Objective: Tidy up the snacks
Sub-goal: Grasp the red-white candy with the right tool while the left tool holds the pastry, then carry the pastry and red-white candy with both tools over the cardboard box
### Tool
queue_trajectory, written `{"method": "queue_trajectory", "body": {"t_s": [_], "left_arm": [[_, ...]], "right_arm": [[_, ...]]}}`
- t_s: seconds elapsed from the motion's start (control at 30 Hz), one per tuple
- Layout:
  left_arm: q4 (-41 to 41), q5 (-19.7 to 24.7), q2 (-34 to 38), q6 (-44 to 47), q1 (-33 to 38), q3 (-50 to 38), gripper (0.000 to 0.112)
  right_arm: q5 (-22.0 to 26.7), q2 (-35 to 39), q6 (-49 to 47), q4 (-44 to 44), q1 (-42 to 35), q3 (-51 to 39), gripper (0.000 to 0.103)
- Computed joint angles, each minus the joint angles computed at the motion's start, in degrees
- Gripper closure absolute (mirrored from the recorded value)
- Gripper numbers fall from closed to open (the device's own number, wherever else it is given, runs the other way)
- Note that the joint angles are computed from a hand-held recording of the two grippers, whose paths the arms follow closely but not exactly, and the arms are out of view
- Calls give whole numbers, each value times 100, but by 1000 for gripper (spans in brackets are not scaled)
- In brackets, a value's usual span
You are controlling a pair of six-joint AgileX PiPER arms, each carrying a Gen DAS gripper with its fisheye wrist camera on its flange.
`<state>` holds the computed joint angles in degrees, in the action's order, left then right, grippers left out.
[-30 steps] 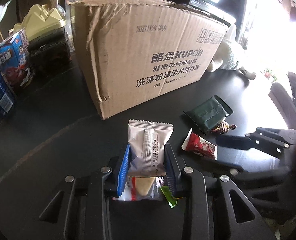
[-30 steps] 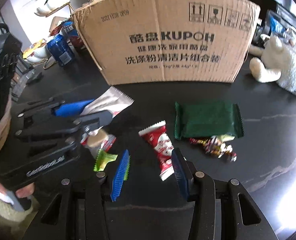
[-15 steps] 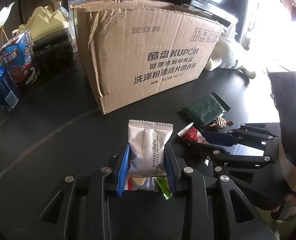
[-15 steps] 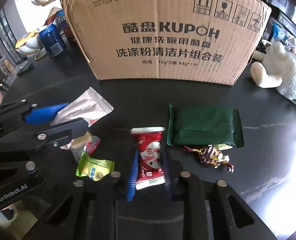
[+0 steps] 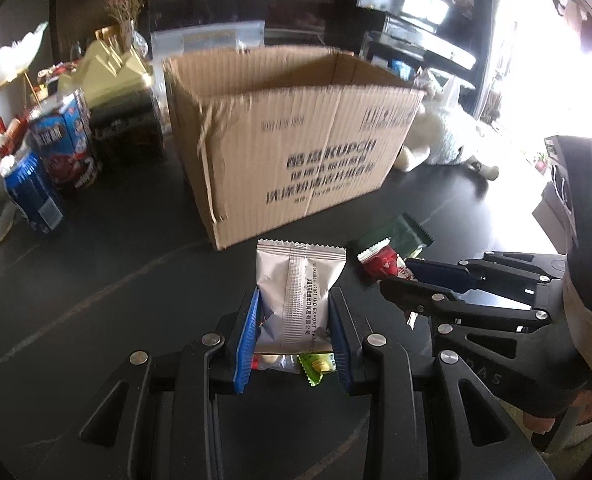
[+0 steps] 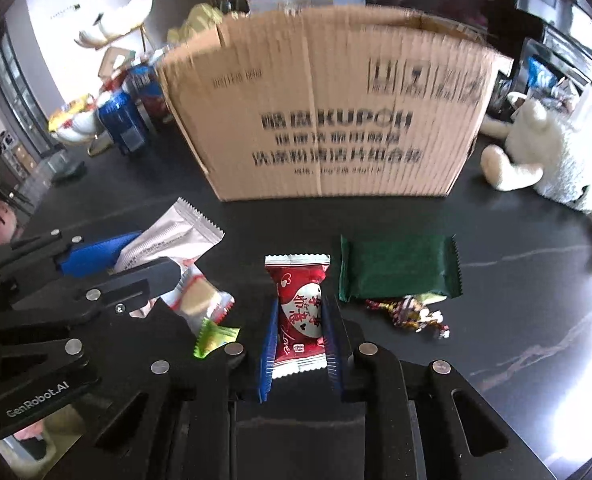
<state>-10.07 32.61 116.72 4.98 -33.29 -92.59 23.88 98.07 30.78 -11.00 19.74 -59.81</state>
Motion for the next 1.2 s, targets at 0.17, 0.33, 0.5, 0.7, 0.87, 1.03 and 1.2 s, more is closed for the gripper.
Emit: {"method": "queue_trajectory", "body": {"t_s": [0.17, 0.33, 0.5, 0.7, 0.87, 1.03, 1.2], "left_arm": [[115, -65, -339, -145, -39, 83, 79], [348, -75, -584, -370, -129, 9, 80], [531, -41, -759, -545, -194, -155, 80], [688, 64, -856, -658, -244, -516, 79], [793, 195, -802, -716, -256, -917, 79], [847, 618, -491, -732, -276, -1679, 79], [769, 1202, 60, -680, -200, -2781, 79]], "right_arm": [[157, -357, 413, -336, 69, -96, 80], [223, -668, 723, -618, 100, -113, 80], [292, -977, 911, -808, 98, -177, 80], [443, -1236, 1027, -1046, 83, -420, 80], [518, -1310, 980, -1126, 35, -675, 80], [510, -1210, 529, -769, -176, -1032, 80], [666, -917, 80, -492, -376, -1543, 80]]}}
